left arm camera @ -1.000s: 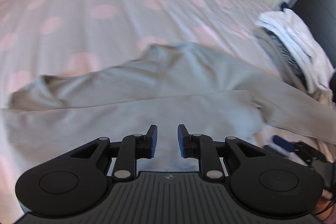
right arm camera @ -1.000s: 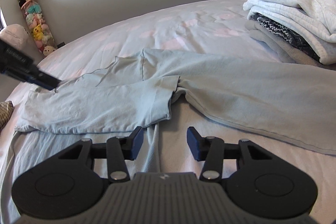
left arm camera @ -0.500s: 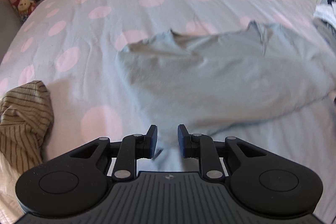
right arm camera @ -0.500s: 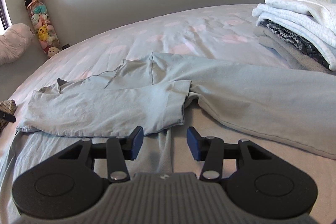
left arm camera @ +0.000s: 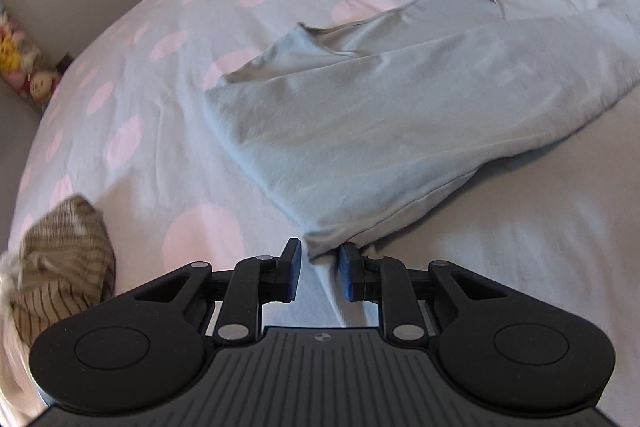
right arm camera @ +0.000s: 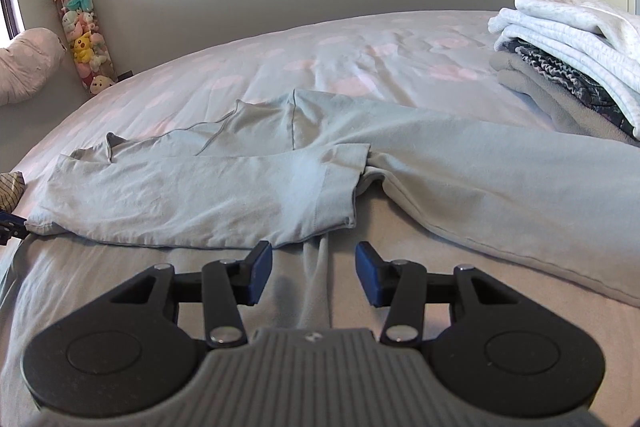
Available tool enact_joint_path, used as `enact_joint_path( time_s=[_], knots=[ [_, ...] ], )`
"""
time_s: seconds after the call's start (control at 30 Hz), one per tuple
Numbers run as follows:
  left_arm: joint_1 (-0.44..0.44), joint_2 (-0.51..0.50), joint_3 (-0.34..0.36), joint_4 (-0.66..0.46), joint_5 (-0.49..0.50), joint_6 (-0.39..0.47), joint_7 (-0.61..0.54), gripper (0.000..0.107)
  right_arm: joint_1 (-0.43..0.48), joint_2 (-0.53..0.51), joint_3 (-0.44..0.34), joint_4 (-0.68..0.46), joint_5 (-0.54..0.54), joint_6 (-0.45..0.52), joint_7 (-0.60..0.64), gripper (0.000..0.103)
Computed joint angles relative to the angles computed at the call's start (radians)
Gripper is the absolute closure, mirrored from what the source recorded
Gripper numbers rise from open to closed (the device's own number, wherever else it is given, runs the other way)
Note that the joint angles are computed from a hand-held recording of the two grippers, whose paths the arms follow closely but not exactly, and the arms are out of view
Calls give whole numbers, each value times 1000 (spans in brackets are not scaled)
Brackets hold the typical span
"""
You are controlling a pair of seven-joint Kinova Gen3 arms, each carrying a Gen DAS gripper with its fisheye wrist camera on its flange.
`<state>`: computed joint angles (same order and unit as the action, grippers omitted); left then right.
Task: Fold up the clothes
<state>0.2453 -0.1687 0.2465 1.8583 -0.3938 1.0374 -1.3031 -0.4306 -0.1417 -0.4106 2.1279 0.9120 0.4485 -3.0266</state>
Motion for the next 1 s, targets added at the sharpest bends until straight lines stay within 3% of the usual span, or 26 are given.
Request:
enact_joint_path(
  time_s=[0.03, 0.13, 0.2, 0.33, 0.53, 0.7, 0.83, 1.0],
  knots=[
    [4, 1, 15, 8, -22, -7, 9, 102, 0, 1, 1, 1, -2, 0, 0, 53],
    [7, -3, 45, 13, -70, 16, 54, 104, 0, 4, 6, 2, -10, 0, 3, 53],
    [3, -5, 21, 8, -55, 40, 66, 104, -2, 6, 11, 1, -21, 2, 12, 53],
    [-22, -14, -28, 4, 10, 36, 59, 104, -4, 7, 16, -3, -40, 6, 34, 53],
    [-17, -2, -1, -25, 0, 92, 98, 98, 5, 3, 17, 4, -36, 15, 23, 52],
    [-24, -79, 19, -15, 14, 139, 177, 95, 26, -25, 3, 26, -19, 12, -31, 52],
    [-46, -177, 81, 7, 50, 165, 292, 88, 52, -56, -26, 37, -14, 30, -74, 52],
    [-53, -253, 189, 26, 81, 216, 360, 85, 76, -113, -40, 34, -96, 65, -72, 52]
  ],
)
